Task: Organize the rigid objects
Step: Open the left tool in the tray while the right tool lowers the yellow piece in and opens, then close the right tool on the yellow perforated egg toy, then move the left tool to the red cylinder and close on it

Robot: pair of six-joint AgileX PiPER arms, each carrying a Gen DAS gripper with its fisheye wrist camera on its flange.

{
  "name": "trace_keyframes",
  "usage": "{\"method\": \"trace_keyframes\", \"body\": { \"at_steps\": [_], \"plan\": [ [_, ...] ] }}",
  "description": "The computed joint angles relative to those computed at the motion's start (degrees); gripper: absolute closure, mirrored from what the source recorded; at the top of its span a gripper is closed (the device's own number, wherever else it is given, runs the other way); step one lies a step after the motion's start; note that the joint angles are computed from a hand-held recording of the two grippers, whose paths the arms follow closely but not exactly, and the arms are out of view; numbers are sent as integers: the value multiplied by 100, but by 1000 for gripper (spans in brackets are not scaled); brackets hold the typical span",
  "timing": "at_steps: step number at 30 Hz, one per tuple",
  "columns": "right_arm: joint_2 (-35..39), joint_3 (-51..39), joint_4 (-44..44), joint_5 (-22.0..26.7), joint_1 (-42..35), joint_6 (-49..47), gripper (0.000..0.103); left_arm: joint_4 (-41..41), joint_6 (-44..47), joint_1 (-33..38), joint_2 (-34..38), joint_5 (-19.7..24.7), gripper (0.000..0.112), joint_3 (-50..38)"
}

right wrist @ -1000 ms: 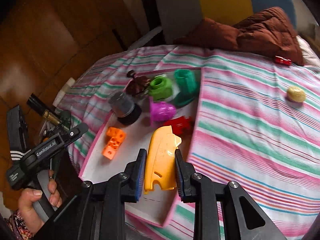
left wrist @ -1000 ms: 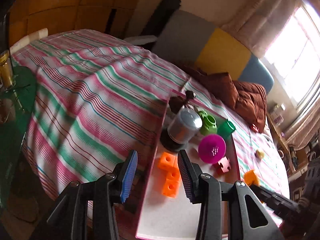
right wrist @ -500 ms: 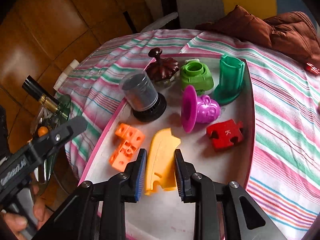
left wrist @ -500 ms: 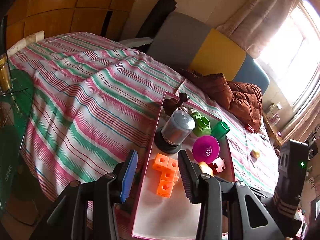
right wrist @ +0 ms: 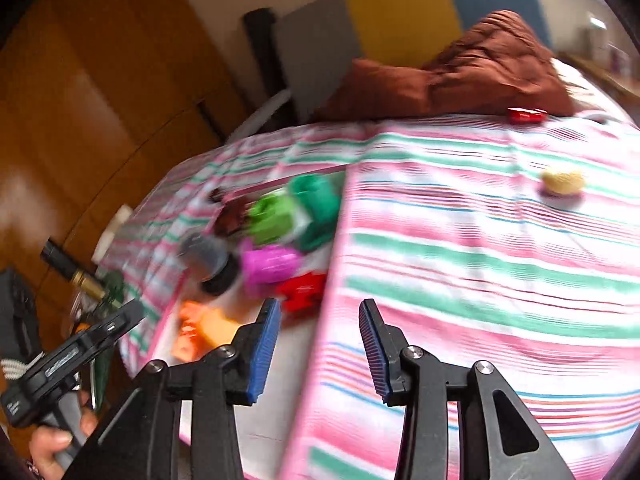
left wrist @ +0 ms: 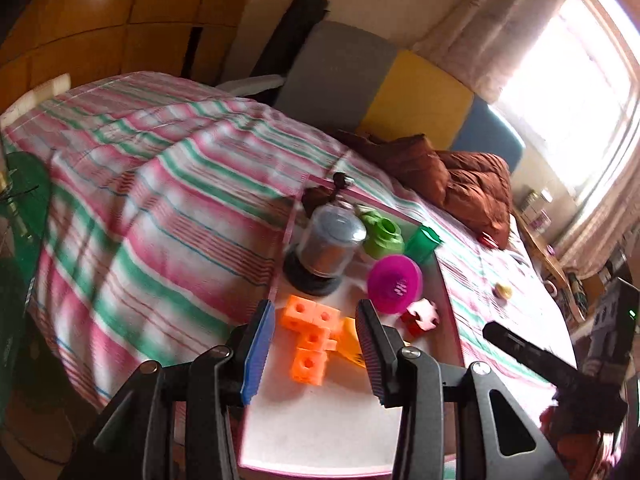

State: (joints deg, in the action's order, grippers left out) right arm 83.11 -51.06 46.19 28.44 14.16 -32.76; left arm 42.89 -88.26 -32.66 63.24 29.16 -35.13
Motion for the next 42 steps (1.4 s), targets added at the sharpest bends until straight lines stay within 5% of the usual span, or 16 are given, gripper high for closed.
{"method": "trace_keyframes", "body": {
  "at_steps": [6, 15, 26, 30, 36, 42],
  "plan": [
    [232, -62, -840, -71, -829, 636, 58, 444, -253, -455, 155, -103, 70, -89],
    [1240, -1021, -1681, -118, -2066, 1347, 53, 48, 165, -717, 666, -136, 70, -513],
    [3494, -4683, -3327, 1550, -1970, 3993, 48, -293, 682, -932, 1034, 303, 70, -1096],
    [4017, -5323, -3751, 1735, -1844, 4449, 50, -627, 1078, -894, 1208, 448, 70, -1344],
    [3578, -4358, -3519, 908, -1952, 3253, 58, -826, 1644, -827, 1709, 647, 70, -2107],
    [3086, -3380, -4046, 172, -2266, 2719, 59, -1640, 3139, -735, 2945, 833, 70, -4007]
  ]
}}
